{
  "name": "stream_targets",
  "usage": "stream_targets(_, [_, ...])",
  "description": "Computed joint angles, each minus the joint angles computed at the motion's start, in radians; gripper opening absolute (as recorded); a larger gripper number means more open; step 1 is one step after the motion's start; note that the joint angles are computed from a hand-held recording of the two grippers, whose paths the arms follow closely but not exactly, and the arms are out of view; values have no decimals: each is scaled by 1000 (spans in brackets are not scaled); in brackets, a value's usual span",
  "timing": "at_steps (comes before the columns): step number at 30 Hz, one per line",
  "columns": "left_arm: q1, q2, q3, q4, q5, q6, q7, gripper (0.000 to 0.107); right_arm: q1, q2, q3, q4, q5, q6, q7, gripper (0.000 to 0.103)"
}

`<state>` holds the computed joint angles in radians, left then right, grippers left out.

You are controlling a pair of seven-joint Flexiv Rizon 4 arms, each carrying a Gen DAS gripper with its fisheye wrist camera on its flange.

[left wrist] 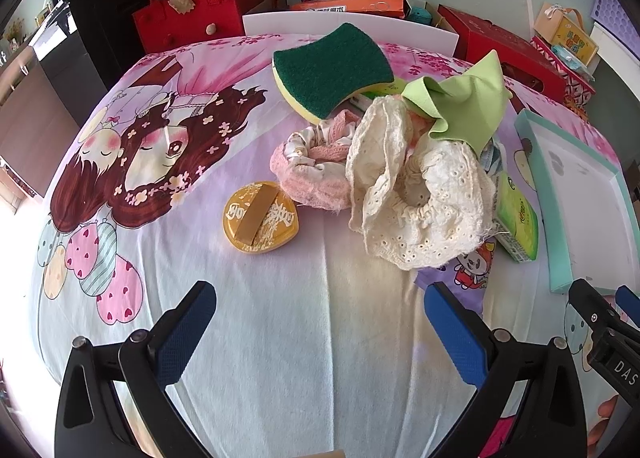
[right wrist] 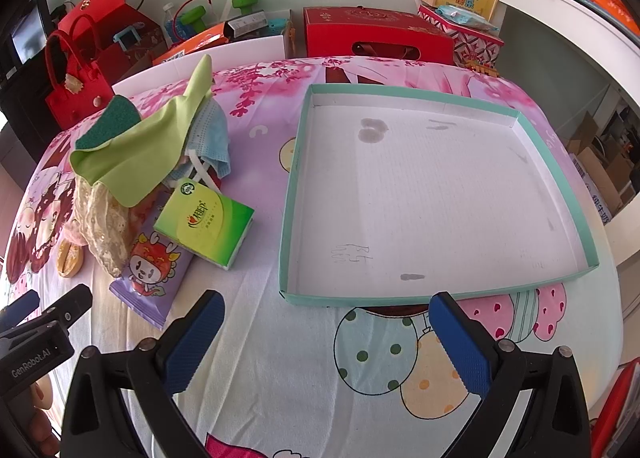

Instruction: Organize soft objects

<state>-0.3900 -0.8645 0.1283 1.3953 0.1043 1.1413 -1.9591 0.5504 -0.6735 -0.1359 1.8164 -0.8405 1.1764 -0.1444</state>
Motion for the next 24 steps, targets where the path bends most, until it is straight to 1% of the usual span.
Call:
stream_targets(17, [2,2,-2,2,1,-2,-2,103,-3,0,2,1,-2,1,1,103])
stream_targets(24, [11,3,-17,7,-11,6,10,103,-3,-1,2,-1,-1,2,0,103])
